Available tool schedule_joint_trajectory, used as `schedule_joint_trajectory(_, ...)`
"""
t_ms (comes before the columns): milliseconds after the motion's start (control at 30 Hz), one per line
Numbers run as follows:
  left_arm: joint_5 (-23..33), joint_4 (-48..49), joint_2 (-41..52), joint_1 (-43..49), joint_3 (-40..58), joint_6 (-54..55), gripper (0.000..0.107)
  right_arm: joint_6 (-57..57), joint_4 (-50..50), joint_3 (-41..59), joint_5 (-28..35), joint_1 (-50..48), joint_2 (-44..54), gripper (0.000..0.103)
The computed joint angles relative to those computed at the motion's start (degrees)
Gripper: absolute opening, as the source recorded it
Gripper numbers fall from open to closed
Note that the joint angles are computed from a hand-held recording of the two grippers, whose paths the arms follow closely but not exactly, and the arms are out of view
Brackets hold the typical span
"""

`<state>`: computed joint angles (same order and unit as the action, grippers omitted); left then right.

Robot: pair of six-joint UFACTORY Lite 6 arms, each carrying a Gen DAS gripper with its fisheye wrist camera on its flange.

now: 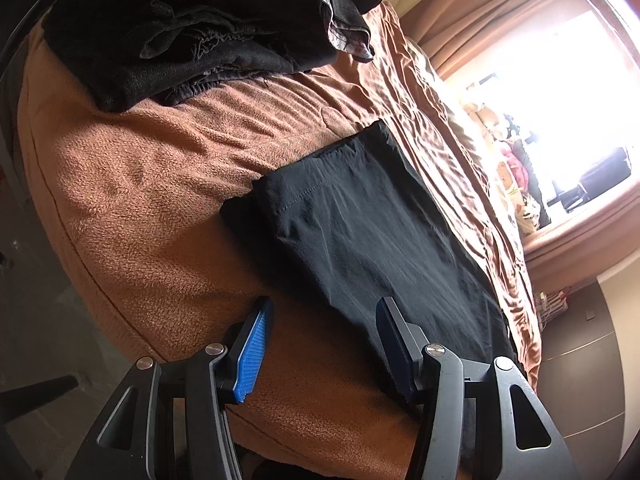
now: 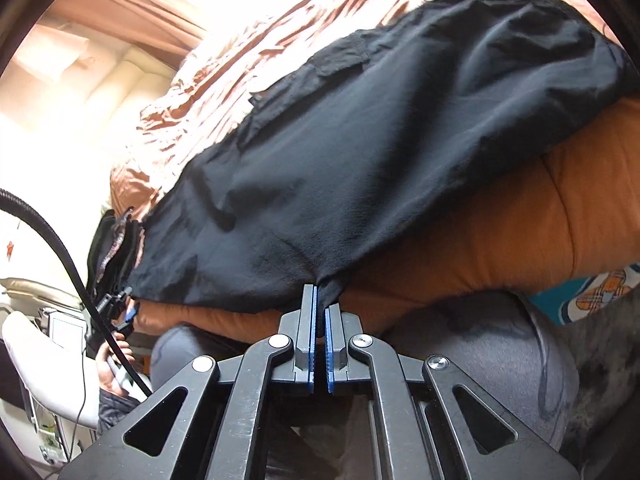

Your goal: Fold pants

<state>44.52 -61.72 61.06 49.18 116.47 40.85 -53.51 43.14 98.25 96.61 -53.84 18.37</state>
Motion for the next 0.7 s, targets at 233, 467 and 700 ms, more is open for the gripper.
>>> schedule_joint_trajectory(233,0.5,-2.7,1.3,1.1,1.3,0.2,0.056,-0.5,1.0,1.7,2.0,-0.7,-0.5,0.004)
schedule_joint_trajectory(467,0.6,-3.3,4.6,1.2,6.1,-2.7,0.056,-4.1,2.1,3.8,5.7,-4.4,-1.3,0.004)
schedule_joint_trajectory(700,-0.1,-4.6,5.8,-0.1,8.3,-5.5,0.053,-6.2,4.2,5.1,8.6,-7.4,-1.3,0.004)
